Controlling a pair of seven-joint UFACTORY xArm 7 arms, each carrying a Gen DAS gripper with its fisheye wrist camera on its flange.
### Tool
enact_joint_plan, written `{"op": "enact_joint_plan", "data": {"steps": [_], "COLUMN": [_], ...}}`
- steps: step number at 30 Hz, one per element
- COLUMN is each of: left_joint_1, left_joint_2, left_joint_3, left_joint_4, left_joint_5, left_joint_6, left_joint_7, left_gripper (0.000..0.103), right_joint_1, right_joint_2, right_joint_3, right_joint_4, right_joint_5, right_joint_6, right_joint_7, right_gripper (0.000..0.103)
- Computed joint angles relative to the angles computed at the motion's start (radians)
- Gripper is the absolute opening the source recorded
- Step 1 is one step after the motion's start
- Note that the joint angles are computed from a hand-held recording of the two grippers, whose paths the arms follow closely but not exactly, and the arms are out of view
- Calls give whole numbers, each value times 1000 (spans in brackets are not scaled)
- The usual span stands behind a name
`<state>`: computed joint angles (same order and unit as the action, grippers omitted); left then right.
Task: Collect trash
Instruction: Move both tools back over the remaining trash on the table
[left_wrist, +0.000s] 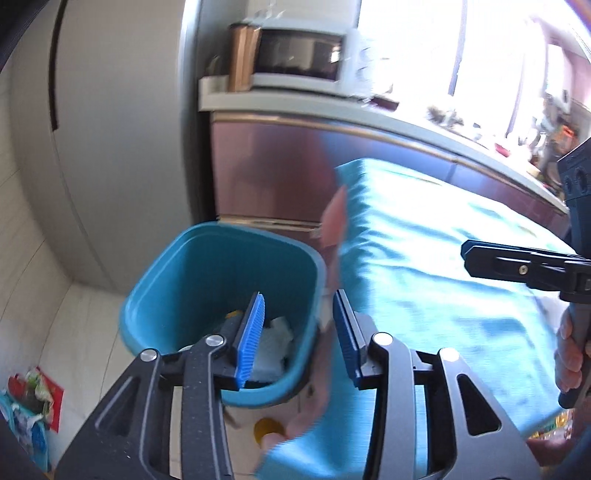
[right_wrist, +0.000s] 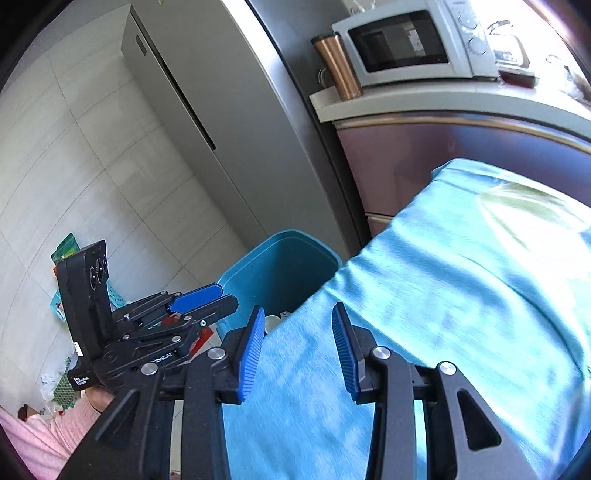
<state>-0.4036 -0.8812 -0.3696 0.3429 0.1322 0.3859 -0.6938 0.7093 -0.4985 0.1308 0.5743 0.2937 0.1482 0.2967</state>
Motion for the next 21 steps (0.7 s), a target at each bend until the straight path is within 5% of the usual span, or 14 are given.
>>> {"op": "enact_joint_plan", "data": {"steps": [12,21], "left_joint_1": [-114,-142], "left_joint_2": [198,443], "left_joint_3": [-102,-194], "left_joint_4": [147,323], "left_joint_5": [-4,52], "left_joint_6": [-139,-245], "left_joint_7": [-6,-18], "left_gripper": [40,45], "right_joint_1": [-215,-293], "right_joint_2": [-582,-1088], "right_joint_3": [147,135], "right_joint_4": [-255,-369], "right_joint_5": [-152,-252], "right_joint_6": [273,698], "right_joint_7": [285,398], "right_gripper": [36,36]}}
